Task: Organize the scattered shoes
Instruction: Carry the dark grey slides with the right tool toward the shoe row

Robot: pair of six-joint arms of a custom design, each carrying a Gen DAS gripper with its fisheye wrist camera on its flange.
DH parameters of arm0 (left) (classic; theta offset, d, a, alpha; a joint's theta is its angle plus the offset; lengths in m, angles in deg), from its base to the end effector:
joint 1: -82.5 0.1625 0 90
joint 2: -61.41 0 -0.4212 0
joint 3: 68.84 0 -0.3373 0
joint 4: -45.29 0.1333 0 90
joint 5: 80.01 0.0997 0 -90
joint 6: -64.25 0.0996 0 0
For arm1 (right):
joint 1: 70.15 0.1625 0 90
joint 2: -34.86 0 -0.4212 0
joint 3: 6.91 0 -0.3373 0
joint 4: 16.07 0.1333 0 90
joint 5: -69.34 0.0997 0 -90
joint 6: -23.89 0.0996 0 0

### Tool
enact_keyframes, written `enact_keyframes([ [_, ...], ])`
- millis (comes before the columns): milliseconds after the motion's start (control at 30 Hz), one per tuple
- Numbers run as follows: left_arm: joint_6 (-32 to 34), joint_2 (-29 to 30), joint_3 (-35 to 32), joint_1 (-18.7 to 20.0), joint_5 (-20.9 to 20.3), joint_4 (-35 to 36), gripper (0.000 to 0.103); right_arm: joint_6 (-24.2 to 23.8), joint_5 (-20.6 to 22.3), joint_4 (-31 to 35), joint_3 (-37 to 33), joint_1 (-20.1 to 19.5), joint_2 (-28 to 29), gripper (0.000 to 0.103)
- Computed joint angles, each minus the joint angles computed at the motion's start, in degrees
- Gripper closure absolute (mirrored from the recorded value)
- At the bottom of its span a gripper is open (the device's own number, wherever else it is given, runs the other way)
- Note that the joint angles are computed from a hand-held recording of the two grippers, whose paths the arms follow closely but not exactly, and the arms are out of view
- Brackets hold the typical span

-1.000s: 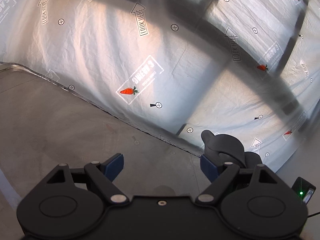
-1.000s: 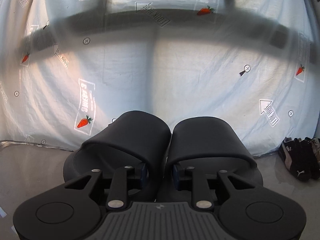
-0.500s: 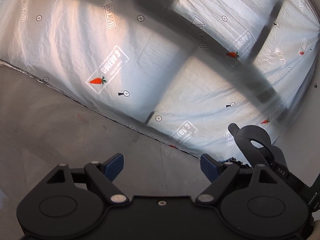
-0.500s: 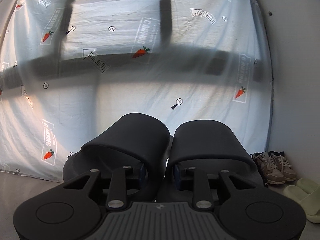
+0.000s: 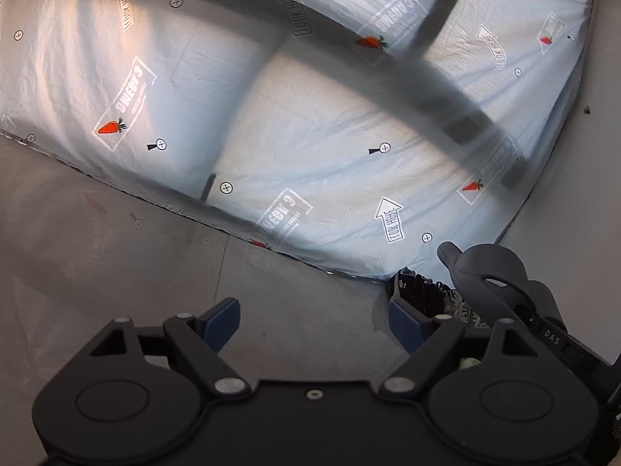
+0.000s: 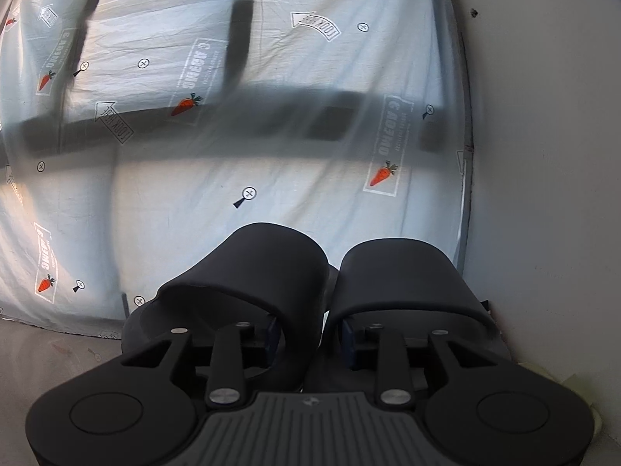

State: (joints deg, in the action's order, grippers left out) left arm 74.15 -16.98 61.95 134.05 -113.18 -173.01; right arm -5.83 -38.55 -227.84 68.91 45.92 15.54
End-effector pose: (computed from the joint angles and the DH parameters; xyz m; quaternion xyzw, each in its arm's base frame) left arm -0.0590 -0.4227 0.3913 0.0171 0.7526 -0.6167 0.2303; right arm 0.4049 -0.5939 0.0715 0.3151 -0.7745 0.5283 0.1478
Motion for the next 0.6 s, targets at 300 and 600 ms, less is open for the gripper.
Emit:
enact_keyframes([
  [300, -5.0, 14.1, -7.0, -0.3, 0.5, -0.4, 0.019, -3.8, 7.8, 1.0, 9.8, -8.4, -7.6, 0.068],
  [600, -10.6, 18.7, -12.5, 0.5, 3.5, 8.7, 0.019, -4.4, 12.7, 3.8, 17.1, -14.7, -10.9, 0.068],
])
